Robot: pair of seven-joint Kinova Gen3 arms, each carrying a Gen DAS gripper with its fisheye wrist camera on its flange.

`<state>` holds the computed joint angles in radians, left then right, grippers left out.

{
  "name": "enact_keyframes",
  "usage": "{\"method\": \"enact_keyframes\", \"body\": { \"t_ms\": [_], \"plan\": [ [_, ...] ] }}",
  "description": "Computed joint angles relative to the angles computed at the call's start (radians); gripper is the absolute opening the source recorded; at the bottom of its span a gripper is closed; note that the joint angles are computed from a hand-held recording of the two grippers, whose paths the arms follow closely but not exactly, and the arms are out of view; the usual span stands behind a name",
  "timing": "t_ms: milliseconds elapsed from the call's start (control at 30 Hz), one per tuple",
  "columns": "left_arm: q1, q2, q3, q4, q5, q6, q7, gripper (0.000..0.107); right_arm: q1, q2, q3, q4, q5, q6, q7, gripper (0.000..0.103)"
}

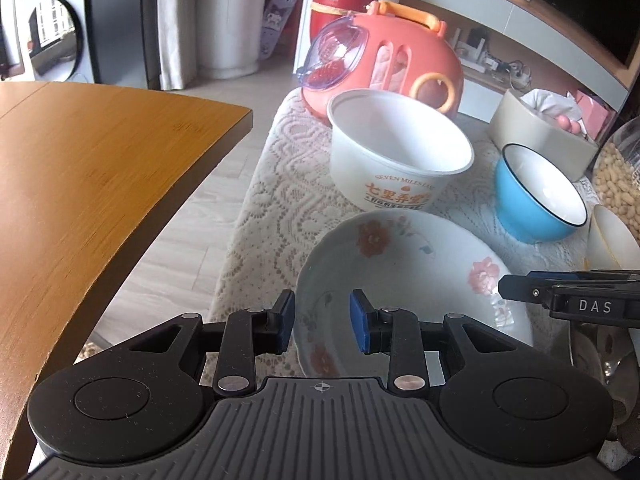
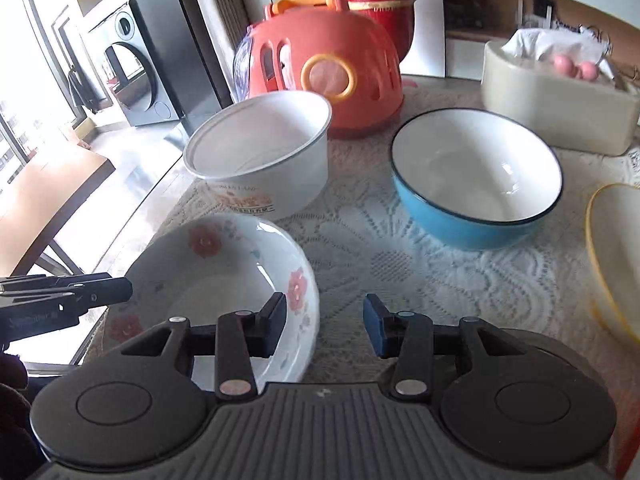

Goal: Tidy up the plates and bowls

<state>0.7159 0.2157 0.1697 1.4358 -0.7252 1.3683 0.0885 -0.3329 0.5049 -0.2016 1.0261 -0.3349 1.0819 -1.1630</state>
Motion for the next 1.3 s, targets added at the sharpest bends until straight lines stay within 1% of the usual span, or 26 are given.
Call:
{"method": "enact_keyframes", "body": {
  "t_ms": [67, 133, 167, 200, 233, 300, 333, 367, 400, 433, 467, 533, 600, 667, 733, 767, 833, 867, 933, 1000, 1033, 1100, 1133, 1167, 1233, 1300],
  "plan": [
    [-0.005, 0.003, -0.001, 0.003, 0.012, 0.005, -0.006, 0.034, -0.026, 0.02, 0.009, -0.026, 0.018, 0.02, -0.029, 0.042],
    [-0.022, -0.01, -0.003, 0.026, 0.036, -0.037, -0.004, 0.034, -0.042, 0.035, 0.009, -0.039, 0.032, 0.026, -0.037, 0.042],
    [-0.046, -0.022, 0.014, 0.043, 0.045, -0.069, 0.005, 0.039, -0.047, 0.047, 0.01, -0.054, 0.035, 0.039, -0.044, 0.042],
    [-0.051, -0.026, 0.016, 0.049, 0.048, -0.083, 0.006, 0.041, -0.042, 0.053, 0.005, -0.063, 0.027, 0.054, -0.045, 0.042],
    [-0.039, -0.021, -0.002, 0.041, 0.052, -0.082, 0.0, 0.042, -0.033, 0.061, -0.004, -0.075, 0.012, 0.07, -0.04, 0.042],
    [-0.05, -0.011, -0.002, 0.018, 0.065, -0.077, -0.011, 0.046, -0.005, 0.071, -0.024, -0.087, -0.03, 0.096, -0.024, 0.042],
    [-0.057, -0.012, -0.005, 0.018, 0.071, -0.093, -0.017, 0.052, 0.013, 0.071, -0.037, -0.089, -0.051, 0.106, -0.011, 0.045],
    [-0.052, -0.013, -0.025, 0.019, 0.08, -0.114, -0.028, 0.055, 0.015, 0.061, -0.033, -0.08, -0.06, 0.099, -0.001, 0.045],
    [-0.035, -0.015, -0.06, 0.022, 0.091, -0.14, -0.043, 0.055, 0.019, 0.043, -0.031, -0.058, -0.063, 0.079, 0.013, 0.045],
    [-0.036, -0.018, -0.076, 0.032, 0.097, -0.173, -0.051, 0.055, 0.02, 0.03, -0.029, -0.042, -0.063, 0.064, 0.027, 0.045],
    [-0.049, -0.027, -0.074, 0.053, 0.095, -0.214, -0.047, 0.055, 0.016, 0.019, -0.023, -0.033, -0.057, 0.052, 0.028, 0.045],
    [-0.123, -0.051, -0.015, 0.091, 0.099, -0.295, -0.021, 0.055, 0.019, 0.007, -0.015, -0.02, -0.066, 0.04, 0.056, 0.045],
    [-0.16, -0.059, 0.012, 0.103, 0.122, -0.346, -0.027, 0.054, 0.062, 0.023, -0.072, -0.037, -0.071, 0.071, 0.066, 0.045],
    [-0.123, -0.042, -0.011, 0.086, 0.109, -0.331, -0.041, 0.051, 0.073, 0.009, -0.089, -0.01, -0.07, 0.048, 0.079, 0.045],
    [-0.03, -0.013, -0.066, 0.049, 0.045, -0.259, -0.053, 0.044, 0.049, -0.038, -0.041, 0.057, -0.093, -0.029, 0.115, 0.045],
    [0.016, -0.001, -0.095, 0.03, 0.014, -0.218, -0.047, 0.044, 0.05, -0.059, -0.03, 0.086, -0.105, -0.07, 0.138, 0.045],
    [0.094, 0.003, -0.14, 0.024, -0.064, -0.169, 0.002, 0.044, 0.093, -0.104, -0.053, 0.147, -0.122, -0.151, 0.179, 0.045],
    [0.108, -0.005, -0.138, 0.035, -0.105, -0.169, 0.038, 0.044, 0.11, -0.129, -0.049, 0.179, -0.133, -0.192, 0.203, 0.045],
    [0.08, -0.032, -0.093, 0.058, -0.151, -0.217, 0.084, 0.044, 0.102, -0.183, 0.013, 0.247, -0.15, -0.273, 0.248, 0.045],
    [-0.008, -0.046, -0.003, 0.049, -0.132, -0.299, 0.065, 0.044, 0.075, -0.221, 0.089, 0.3, -0.114, -0.341, 0.243, 0.045],
    [-0.055, -0.041, 0.042, 0.036, -0.103, -0.339, 0.032, 0.044, 0.079, -0.227, 0.099, 0.309, -0.08, -0.351, 0.217, 0.045],
    [-0.147, -0.008, 0.135, 0.006, -0.049, -0.42, -0.05, 0.044, 0.134, -0.219, 0.067, 0.297, -0.017, -0.324, 0.151, 0.045],
    [-0.176, 0.02, 0.172, -0.015, -0.033, -0.443, -0.09, 0.044, 0.154, -0.209, 0.061, 0.281, -0.006, -0.289, 0.134, 0.045],
    [-0.189, 0.044, 0.192, -0.036, -0.015, -0.451, -0.131, 0.044, 0.159, -0.205, 0.073, 0.277, -0.007, -0.266, 0.13, 0.045],
    [-0.165, 0.103, 0.174, -0.106, 0.038, -0.416, -0.212, 0.044, 0.179, -0.203, 0.068, 0.289, -0.008, -0.251, 0.136, 0.045],
    [-0.1, 0.14, 0.092, -0.152, 0.098, -0.393, -0.259, 0.044, 0.19, -0.203, 0.064, 0.302, -0.011, -0.241, 0.142, 0.045]
  ]
}}
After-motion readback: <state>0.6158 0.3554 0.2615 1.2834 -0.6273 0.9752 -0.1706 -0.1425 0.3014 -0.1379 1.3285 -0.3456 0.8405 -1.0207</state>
